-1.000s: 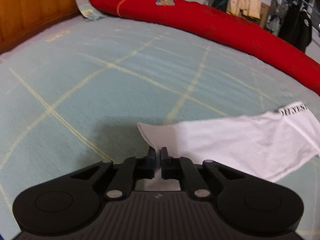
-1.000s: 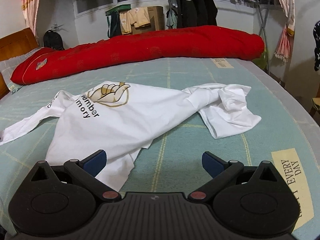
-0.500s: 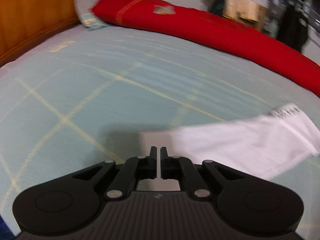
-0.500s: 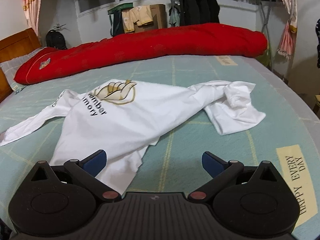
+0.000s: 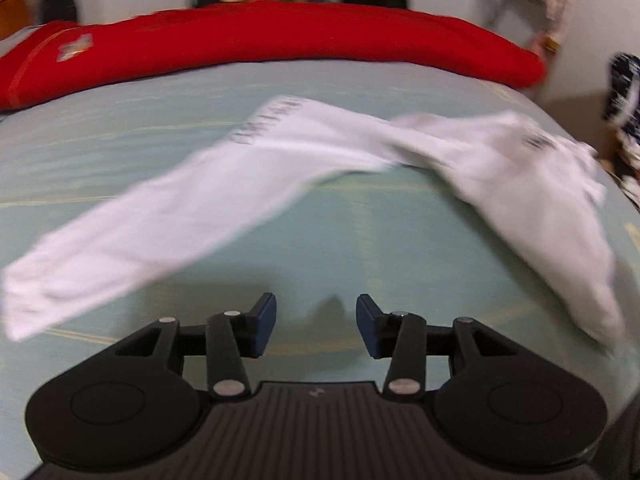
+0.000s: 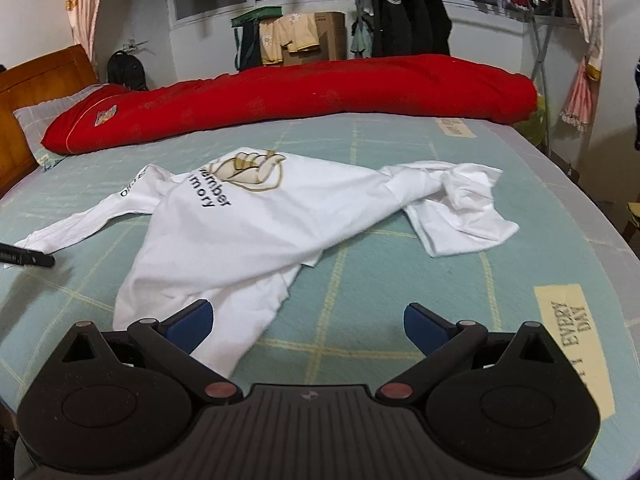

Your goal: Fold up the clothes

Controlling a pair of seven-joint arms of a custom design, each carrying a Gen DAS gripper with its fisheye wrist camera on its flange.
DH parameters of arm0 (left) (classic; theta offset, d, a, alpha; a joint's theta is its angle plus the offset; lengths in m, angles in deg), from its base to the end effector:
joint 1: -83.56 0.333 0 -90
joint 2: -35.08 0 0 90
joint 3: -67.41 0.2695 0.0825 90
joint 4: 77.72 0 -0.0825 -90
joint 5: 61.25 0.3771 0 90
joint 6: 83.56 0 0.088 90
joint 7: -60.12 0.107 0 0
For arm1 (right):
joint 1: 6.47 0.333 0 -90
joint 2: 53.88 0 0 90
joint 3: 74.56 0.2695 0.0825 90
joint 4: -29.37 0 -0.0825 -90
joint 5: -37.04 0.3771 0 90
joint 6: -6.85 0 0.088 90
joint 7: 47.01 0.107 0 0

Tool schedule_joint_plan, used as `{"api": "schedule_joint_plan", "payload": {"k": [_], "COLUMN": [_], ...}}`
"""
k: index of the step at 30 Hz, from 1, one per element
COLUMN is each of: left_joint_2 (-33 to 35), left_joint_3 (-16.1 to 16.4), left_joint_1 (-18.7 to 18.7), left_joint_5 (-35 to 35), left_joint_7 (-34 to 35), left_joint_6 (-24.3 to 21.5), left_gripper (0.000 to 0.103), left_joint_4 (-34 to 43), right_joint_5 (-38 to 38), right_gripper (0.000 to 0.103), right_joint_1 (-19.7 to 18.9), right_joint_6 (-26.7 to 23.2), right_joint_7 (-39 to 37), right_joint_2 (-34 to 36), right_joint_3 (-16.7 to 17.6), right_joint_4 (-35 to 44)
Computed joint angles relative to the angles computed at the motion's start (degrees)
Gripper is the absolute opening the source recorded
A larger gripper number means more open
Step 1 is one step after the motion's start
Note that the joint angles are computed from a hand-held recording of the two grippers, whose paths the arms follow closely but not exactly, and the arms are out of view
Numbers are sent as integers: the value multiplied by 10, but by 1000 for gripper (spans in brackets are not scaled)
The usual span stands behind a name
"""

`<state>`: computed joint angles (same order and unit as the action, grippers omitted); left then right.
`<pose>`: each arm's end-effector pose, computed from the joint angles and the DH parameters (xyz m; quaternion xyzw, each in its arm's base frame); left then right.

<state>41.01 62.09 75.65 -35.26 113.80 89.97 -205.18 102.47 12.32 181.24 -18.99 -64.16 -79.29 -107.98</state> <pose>0.5490 -0.1624 0.3634 -0.6541 0.6711 -0.2816 0.2063 0.4973 0.0518 0.4063 -0.7059 0.5635 -0.2146 0.3718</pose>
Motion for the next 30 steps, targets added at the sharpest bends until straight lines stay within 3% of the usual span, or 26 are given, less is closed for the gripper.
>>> {"api": "schedule_joint_plan", "payload": {"k": [2,7,12,15,17,22,23,28,30], "left_joint_2": [12,54,112,127,129,133,134,139,138], "left_joint_3": [-10,38,46,91,93,110,121,192,197], "left_joint_1": [-14,-102,-144,-192,-192,-204,-213,-282,-288], "left_joint_5": [0,132,126,152,148,125,121,109,96], "left_joint_7": [1,-146,-173,-216,-219,-220,-225,-238,-227], "left_joint_6": [11,33,31,39,48,74,81,103,106], "left_gripper": [52,56,61,70,71,73,73,74,74], "left_joint_4": [6,50,104,120,119,112,109,102,99], "right_joint_5": [7,18,35,27,22,195,205,52,59], "right_gripper": [103,102,102,103,103,103,103,103,103], "right_joint_1": [-7,-39,-72,-98,-112,-117,-117,-117,-118], "right_joint_6": [-11,-28,-34,-54,-61,-2,1,5,32], "right_joint_7": [5,21,15,30,30,-195,-207,-65,-86], "right_joint_2": [2,28,72,101,119,129,129,120,128], "right_joint_3": [-8,-10,2,12,21,56,57,51,56], "right_joint_4": [-2,6,39,56,58,60,61,48,65]}}
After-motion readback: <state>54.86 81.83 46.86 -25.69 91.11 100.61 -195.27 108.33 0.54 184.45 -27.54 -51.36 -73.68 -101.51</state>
